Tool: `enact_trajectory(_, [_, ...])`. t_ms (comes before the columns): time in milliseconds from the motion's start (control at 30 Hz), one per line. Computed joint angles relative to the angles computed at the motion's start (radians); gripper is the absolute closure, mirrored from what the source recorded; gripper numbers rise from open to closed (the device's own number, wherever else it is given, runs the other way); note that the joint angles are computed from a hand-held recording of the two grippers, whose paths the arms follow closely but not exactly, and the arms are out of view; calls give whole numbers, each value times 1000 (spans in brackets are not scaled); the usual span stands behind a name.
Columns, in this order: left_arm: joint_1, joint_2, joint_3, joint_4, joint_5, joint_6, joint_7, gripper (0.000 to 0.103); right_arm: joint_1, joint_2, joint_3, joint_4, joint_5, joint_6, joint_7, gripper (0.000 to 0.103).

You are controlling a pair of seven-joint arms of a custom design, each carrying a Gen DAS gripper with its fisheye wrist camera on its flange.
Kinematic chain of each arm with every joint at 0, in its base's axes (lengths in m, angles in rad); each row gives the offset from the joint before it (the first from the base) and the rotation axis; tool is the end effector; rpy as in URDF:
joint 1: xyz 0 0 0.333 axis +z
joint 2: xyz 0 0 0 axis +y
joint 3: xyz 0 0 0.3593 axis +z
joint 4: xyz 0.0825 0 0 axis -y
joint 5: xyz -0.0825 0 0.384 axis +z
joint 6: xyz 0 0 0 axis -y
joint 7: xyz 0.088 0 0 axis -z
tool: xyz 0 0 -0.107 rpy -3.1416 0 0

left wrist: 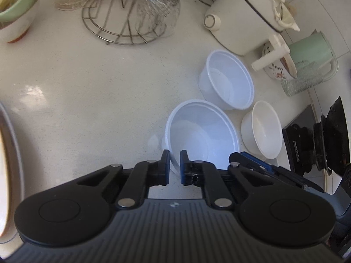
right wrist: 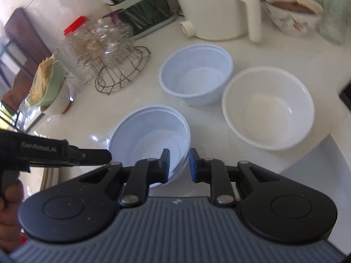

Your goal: Organize plates and bowls

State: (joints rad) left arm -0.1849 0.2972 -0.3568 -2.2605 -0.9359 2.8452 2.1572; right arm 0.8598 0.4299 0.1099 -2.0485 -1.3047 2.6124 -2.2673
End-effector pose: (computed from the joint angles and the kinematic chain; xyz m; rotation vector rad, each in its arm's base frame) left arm 0.5053 -0.2493 0.2938 1.7910 -2.2553 0.7585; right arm 0.3332 0.5175 0.2716 -1.4208 2.0696 -0.3843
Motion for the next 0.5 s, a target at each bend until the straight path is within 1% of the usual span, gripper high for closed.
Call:
enact_trajectory(67, [6, -13, 7, -8, -1, 1, -1, 92, 4, 10, 1, 25, -2, -13, -43, 81])
enact_trajectory(167, [23, -29, 16, -17, -20, -2, 8, 92, 8, 25, -7, 54, -28, 0, -31, 81])
enact_trajectory(300, [41, -46, 34, -34, -37, 3, 18, 92, 12, 60, -14, 115, -31, 19, -87, 81])
enact_trajectory(500, [65, -78, 58, -72, -60, 15, 82, 92, 14, 126, -27, 216, 48, 70, -276, 81])
